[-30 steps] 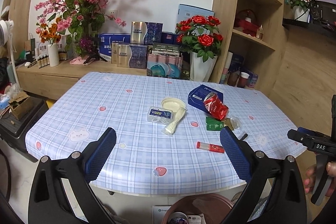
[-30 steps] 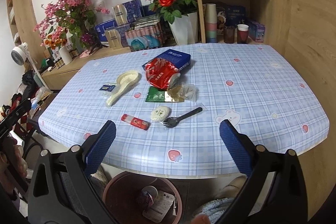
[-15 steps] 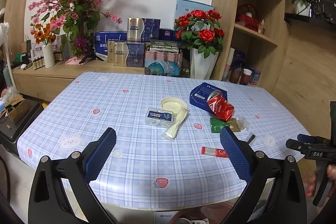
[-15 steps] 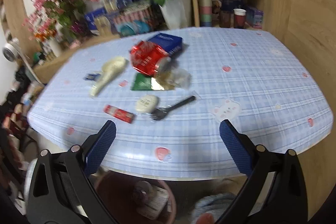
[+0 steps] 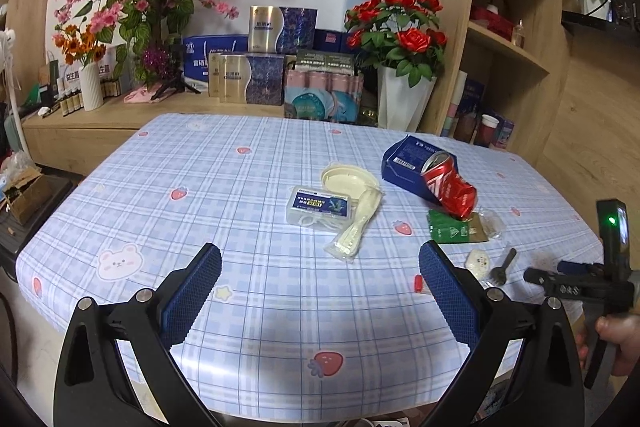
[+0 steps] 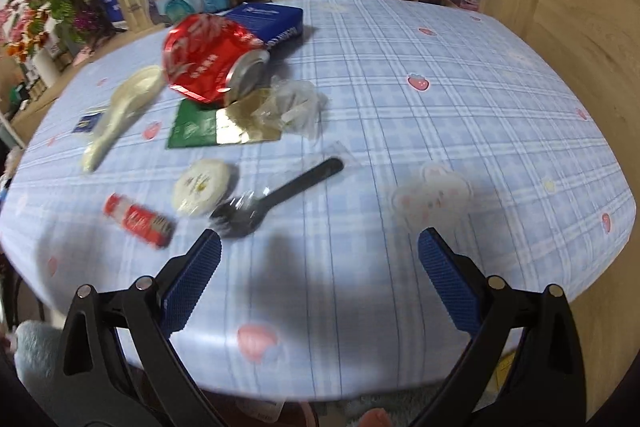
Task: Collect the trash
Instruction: 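Reach to the black plastic fork and close the right gripper on it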
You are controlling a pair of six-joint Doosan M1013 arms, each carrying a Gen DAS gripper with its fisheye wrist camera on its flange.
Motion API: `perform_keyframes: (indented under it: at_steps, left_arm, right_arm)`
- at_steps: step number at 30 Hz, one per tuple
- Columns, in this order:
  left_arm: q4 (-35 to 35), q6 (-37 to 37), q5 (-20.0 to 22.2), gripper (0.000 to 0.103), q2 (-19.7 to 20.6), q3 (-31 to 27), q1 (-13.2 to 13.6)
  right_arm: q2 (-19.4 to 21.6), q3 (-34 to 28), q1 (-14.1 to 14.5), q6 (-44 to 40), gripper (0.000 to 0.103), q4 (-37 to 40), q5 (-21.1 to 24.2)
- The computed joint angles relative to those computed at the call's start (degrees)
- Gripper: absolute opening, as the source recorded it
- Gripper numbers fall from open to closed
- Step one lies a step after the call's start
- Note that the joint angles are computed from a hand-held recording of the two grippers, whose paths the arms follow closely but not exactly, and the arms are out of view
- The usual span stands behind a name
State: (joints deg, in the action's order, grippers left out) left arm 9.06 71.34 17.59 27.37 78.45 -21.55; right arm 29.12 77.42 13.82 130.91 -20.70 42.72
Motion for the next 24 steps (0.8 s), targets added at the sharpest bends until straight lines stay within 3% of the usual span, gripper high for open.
perform_keyframes:
  at_steps: [5, 11, 21, 24]
  left_arm:
    - [-2.08, 1.94, 0.50, 0.097, 1.07, -0.86, 0.06]
    - [-4.69, 4.68, 0.78, 0.097, 1.82, -1.62, -0.01]
    - [-8.87, 7.81, 1.75, 0.097, 2.58, -2.45, -0.11]
    - [-9.76, 9.27, 1.42, 0.097, 2.49, -2.36, -0.28]
  right_arm:
    - [3.64, -4.91, -0.22, 1.85, 0.097, -1.66, 2.99]
    - [7.48, -10.33, -0.09, -2.78, 0.097, -1.98, 8.78]
    - [4.36, -5.08, -1.99, -7.23, 0.096, 3.00, 5.15]
    - [3.22, -3.25, -2.87, -8.51, 0.082, 5.15, 3.24]
